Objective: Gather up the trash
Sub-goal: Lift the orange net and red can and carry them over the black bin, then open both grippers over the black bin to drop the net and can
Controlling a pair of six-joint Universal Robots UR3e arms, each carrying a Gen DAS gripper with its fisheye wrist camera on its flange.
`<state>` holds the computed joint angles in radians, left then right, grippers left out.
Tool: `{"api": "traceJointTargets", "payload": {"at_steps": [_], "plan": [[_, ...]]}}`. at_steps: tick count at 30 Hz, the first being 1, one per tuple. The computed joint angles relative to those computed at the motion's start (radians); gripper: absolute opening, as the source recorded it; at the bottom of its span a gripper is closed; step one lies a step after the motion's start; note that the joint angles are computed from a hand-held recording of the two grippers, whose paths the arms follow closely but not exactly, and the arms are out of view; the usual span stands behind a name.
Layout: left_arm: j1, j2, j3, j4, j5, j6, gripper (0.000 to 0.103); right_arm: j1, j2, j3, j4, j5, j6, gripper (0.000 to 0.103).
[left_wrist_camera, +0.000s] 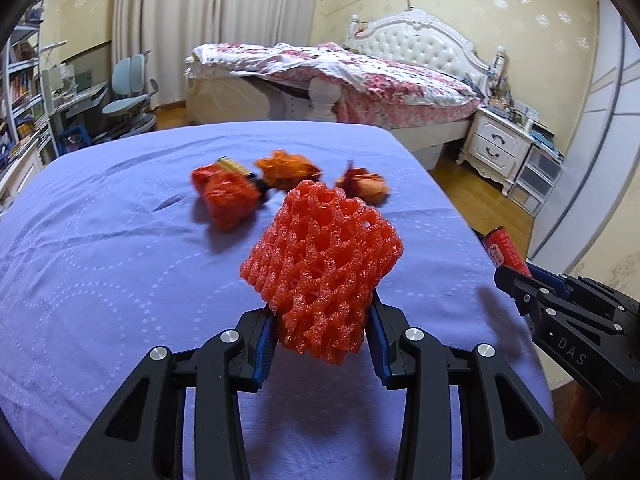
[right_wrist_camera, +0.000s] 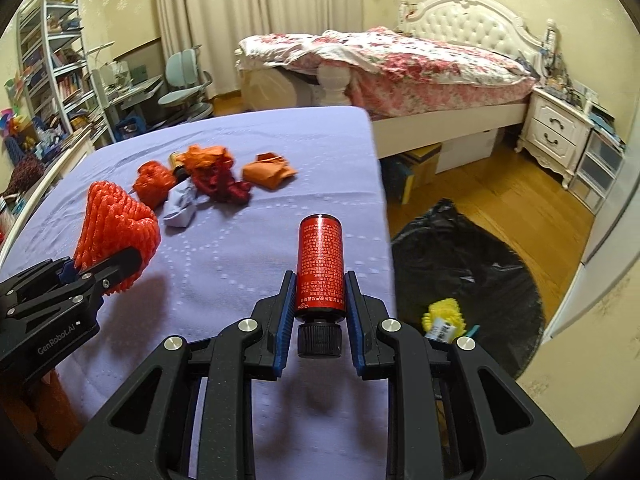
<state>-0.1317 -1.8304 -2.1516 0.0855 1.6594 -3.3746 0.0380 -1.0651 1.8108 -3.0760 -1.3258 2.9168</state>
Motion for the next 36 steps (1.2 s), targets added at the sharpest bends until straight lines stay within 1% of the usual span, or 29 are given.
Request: {"api": "traceJointTargets", "payload": {"at_steps": [5,14,22,31,36], "plan": [[-0.084,-0.077,0.134,-0.047,0.016,-0.004,0.04,-0.073,-0.021,0.032,-0.027,0.01,0.002,0.023],[-0.198,-0.276,0.456,-0.168,0.027,-0.001,0.04,-0.185,-0.027,0.052,-0.063,0.024,-0.014,0.023],[-0.257,-0.435,0.733,-0.302,0.043,0.024,0.04,-0.246,0.023,0.005,-0.07,0.032,-0.003,0.023],[-0.298,-0.557,0.947,-0.413,0.057,0.045,0.04,-0.293,0.077,-0.05,-0.059,0.04,-0.003,0.023],[-0.304,-0.592,0.998,-0.442,0.062,0.057,0.04,-0.309,0.091,-0.07,-0.051,0.047,-0.002,0.023]]}}
